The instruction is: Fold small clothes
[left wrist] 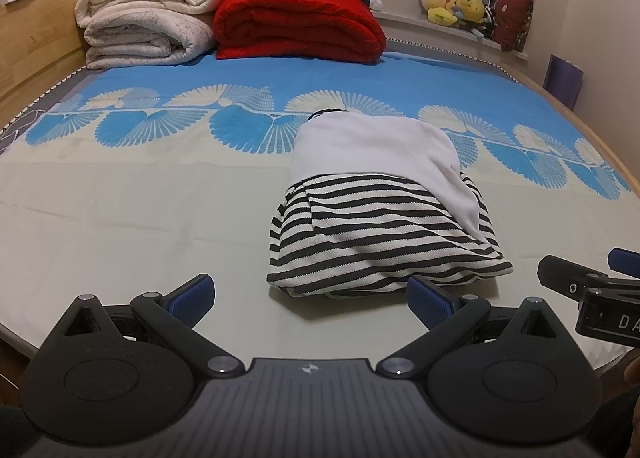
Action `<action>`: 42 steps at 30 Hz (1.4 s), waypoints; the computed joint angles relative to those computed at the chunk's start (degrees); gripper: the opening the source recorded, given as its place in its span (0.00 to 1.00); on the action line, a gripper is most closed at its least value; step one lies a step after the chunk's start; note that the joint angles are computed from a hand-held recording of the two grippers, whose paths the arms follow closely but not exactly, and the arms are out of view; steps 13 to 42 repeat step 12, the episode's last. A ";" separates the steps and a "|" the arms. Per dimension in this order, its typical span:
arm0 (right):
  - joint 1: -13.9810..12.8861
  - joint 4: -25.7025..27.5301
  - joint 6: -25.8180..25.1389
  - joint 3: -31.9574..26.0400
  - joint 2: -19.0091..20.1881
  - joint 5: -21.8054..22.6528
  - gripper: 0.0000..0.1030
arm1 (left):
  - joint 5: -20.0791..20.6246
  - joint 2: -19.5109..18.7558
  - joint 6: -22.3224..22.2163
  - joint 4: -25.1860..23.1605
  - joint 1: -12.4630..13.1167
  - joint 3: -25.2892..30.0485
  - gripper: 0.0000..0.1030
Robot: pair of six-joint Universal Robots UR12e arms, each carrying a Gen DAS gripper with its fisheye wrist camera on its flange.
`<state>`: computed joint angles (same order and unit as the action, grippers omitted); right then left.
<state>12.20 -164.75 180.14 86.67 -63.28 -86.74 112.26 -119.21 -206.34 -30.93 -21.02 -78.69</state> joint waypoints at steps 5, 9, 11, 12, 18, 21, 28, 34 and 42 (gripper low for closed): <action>-0.03 0.09 -0.08 -0.10 0.03 0.12 0.99 | -0.06 -0.04 0.04 0.16 -0.03 -0.04 0.99; -0.07 0.12 -0.14 -0.14 0.05 0.21 0.99 | 0.06 -0.08 -0.39 0.19 -0.11 0.01 0.99; -0.07 0.15 -0.12 -0.14 0.04 0.23 0.99 | 0.11 -0.04 -0.43 0.12 -0.10 0.00 0.99; -0.06 0.14 -0.10 -0.15 0.05 0.21 0.99 | 0.10 -0.06 -0.50 0.04 -0.12 0.04 0.99; -0.06 0.14 -0.10 -0.15 0.05 0.21 0.99 | 0.10 -0.06 -0.50 0.04 -0.12 0.04 0.99; -0.06 0.14 -0.10 -0.15 0.05 0.21 0.99 | 0.10 -0.06 -0.50 0.04 -0.12 0.04 0.99; -0.06 0.14 -0.10 -0.15 0.05 0.21 0.99 | 0.10 -0.06 -0.50 0.04 -0.12 0.04 0.99; -0.06 0.14 -0.10 -0.15 0.05 0.21 0.99 | 0.10 -0.06 -0.50 0.04 -0.12 0.04 0.99; -0.06 0.14 -0.10 -0.15 0.05 0.21 0.99 | 0.10 -0.06 -0.50 0.04 -0.12 0.04 0.99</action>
